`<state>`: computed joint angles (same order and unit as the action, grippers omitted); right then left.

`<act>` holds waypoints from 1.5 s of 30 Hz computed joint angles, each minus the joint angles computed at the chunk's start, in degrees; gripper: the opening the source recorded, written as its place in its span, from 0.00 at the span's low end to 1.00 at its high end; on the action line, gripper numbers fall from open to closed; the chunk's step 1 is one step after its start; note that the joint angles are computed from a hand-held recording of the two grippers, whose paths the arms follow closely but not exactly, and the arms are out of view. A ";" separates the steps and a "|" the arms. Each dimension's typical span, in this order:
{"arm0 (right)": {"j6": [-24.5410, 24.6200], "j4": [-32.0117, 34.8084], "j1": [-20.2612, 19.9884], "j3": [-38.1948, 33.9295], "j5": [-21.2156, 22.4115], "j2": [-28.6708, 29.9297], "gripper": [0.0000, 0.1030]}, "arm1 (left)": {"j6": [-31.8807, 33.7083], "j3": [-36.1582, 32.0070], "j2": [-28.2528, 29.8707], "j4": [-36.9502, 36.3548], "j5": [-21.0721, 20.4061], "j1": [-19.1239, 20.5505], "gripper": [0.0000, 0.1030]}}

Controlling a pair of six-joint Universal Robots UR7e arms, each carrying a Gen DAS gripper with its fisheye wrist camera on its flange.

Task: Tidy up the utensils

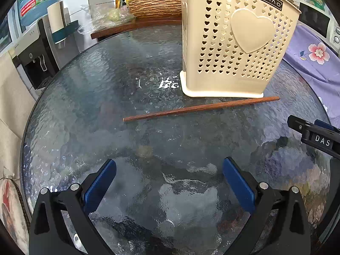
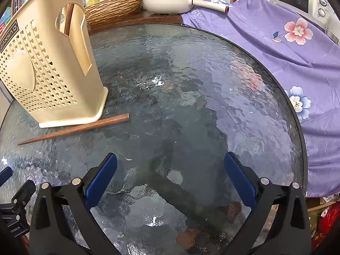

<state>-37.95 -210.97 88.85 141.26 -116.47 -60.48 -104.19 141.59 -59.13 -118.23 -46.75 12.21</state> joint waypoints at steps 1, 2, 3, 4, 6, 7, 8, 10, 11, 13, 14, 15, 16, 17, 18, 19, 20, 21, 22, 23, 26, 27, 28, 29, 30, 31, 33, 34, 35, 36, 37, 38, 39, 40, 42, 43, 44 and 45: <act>0.23 0.10 0.26 -0.22 -0.16 0.22 0.96 | -0.22 -0.05 0.02 0.14 -0.03 -0.03 0.95; 0.28 0.07 0.32 -0.25 -0.20 0.27 0.96 | -0.29 0.06 -0.12 0.08 -0.03 -0.06 0.95; 0.07 0.14 0.11 -0.17 -0.07 0.07 0.96 | -0.45 0.18 -0.22 0.14 -0.13 -0.22 0.95; 0.15 0.05 0.16 -0.17 -0.08 0.16 0.96 | -0.96 0.03 -0.13 0.62 -0.31 -0.36 0.95; 0.22 0.19 0.28 -0.30 -0.18 0.19 0.96 | -1.63 -0.20 0.14 1.24 -0.61 -0.68 0.95; 0.10 -0.01 0.15 0.00 -0.05 0.05 0.96 | -1.74 -0.01 -0.06 1.06 -0.64 -0.78 0.95; 0.12 -0.14 0.15 0.06 -0.03 0.09 0.96 | -1.80 -0.02 0.07 1.04 -0.70 -0.86 0.95; 0.06 -0.15 0.09 0.03 0.06 0.14 0.96 | -1.88 -0.13 0.23 1.06 -0.74 -0.89 0.95; 0.02 -0.26 0.01 0.18 0.17 0.09 0.96 | -1.91 -0.21 0.34 1.04 -0.74 -0.89 0.95; -0.17 -0.33 -0.17 0.16 0.36 0.14 0.96 | -1.91 -0.16 0.31 1.00 -0.73 -0.89 0.95; -0.17 -0.33 -0.20 0.17 0.40 0.13 0.96 | -1.91 -0.16 0.31 1.00 -0.73 -0.89 0.95; -0.27 -0.41 -0.31 0.28 0.45 0.02 0.96 | -1.93 -0.13 0.23 1.10 -0.74 -0.90 0.95; -0.33 -0.36 -0.36 0.27 0.50 -0.01 0.96 | -1.92 -0.11 0.21 1.09 -0.75 -0.93 0.95; -0.31 -0.37 -0.35 0.27 0.51 0.00 0.96 | -1.96 -0.17 0.30 1.08 -0.77 -0.95 0.95; -0.28 -0.40 -0.32 0.28 0.47 0.01 0.96 | -1.98 -0.12 0.22 1.12 -0.76 -0.94 0.95; -0.32 -0.34 -0.35 0.26 0.51 -0.02 0.96 | -1.97 -0.10 0.19 1.12 -0.78 -0.97 0.95; -0.31 -0.34 -0.33 0.25 0.51 0.01 0.96 | -2.00 -0.14 0.26 1.12 -0.80 -0.99 0.95; -0.25 -0.43 -0.27 0.26 0.45 0.08 0.96 | -2.05 -0.25 0.45 1.08 -0.80 -0.99 0.95; -0.24 -0.42 -0.25 0.23 0.42 0.09 0.96 | -2.03 -0.22 0.45 1.04 -0.81 -1.01 0.95; -0.32 -0.32 -0.34 0.25 0.52 -0.01 0.96 | -2.06 -0.25 0.49 1.03 -0.84 -1.04 0.95; -0.48 -0.28 -0.51 0.35 0.69 -0.20 0.96 | -2.12 -0.33 0.54 1.11 -0.79 -0.97 0.95; -0.44 -0.37 -0.48 0.39 0.65 -0.15 0.96 | -2.19 -0.40 0.60 1.19 -0.81 -0.98 0.95; -0.39 -0.45 -0.42 0.40 0.59 -0.08 0.96 | -2.16 -0.29 0.45 1.23 -0.80 -0.99 0.95; -0.49 -0.23 -0.51 0.34 0.69 -0.23 0.96 | -2.15 -0.24 0.40 1.18 -0.81 -1.01 0.95; -0.46 -0.30 -0.48 0.36 0.66 -0.19 0.96 | -2.22 -0.36 0.55 1.20 -0.81 -1.00 0.95; -0.43 -0.27 -0.46 0.35 0.63 -0.22 0.96 | -2.19 -0.27 0.42 1.24 -0.82 -1.02 0.95; -0.46 -0.23 -0.48 0.34 0.67 -0.23 0.96 | -2.22 -0.34 0.50 1.23 -0.84 -1.06 0.95; -0.41 -0.30 -0.42 0.35 0.61 -0.17 0.96 | -2.25 -0.36 0.51 1.26 -0.87 -1.10 0.95; -0.45 -0.19 -0.47 0.32 0.65 -0.25 0.96 | -2.20 -0.27 0.42 1.22 -0.85 -1.09 0.95; -0.46 -0.21 -0.47 0.34 0.67 -0.24 0.96 | -2.26 -0.33 0.49 1.25 -0.86 -1.10 0.95; -0.43 -0.25 -0.45 0.35 0.63 -0.22 0.96 | -2.26 -0.28 0.41 1.29 -0.86 -1.09 0.95; -0.43 -0.25 -0.45 0.35 0.63 -0.22 0.96 | -2.26 -0.28 0.41 1.29 -0.86 -1.09 0.95; -0.43 -0.25 -0.45 0.35 0.63 -0.22 0.96 | -2.27 -0.31 0.48 1.25 -0.86 -1.11 0.95; -0.42 -0.27 -0.43 0.36 0.62 -0.21 0.96 | -2.30 -0.27 0.43 1.28 -0.86 -1.10 0.95; -0.46 -0.20 -0.45 0.33 0.66 -0.23 0.96 | -2.29 -0.29 0.47 1.24 -0.86 -1.12 0.95; -0.41 -0.31 -0.40 0.37 0.62 -0.17 0.96 | -2.33 -0.34 0.54 1.27 -0.87 -1.12 0.95; -0.43 -0.24 -0.44 0.36 0.64 -0.23 0.96 | -2.29 -0.22 0.41 1.24 -0.85 -1.12 0.95; -0.43 -0.24 -0.44 0.36 0.64 -0.23 0.96 | -2.31 -0.26 0.46 1.24 -0.85 -1.13 0.95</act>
<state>-38.38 -211.21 88.41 141.62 -115.83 -60.71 -106.50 141.33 -58.66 -116.99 -47.60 11.08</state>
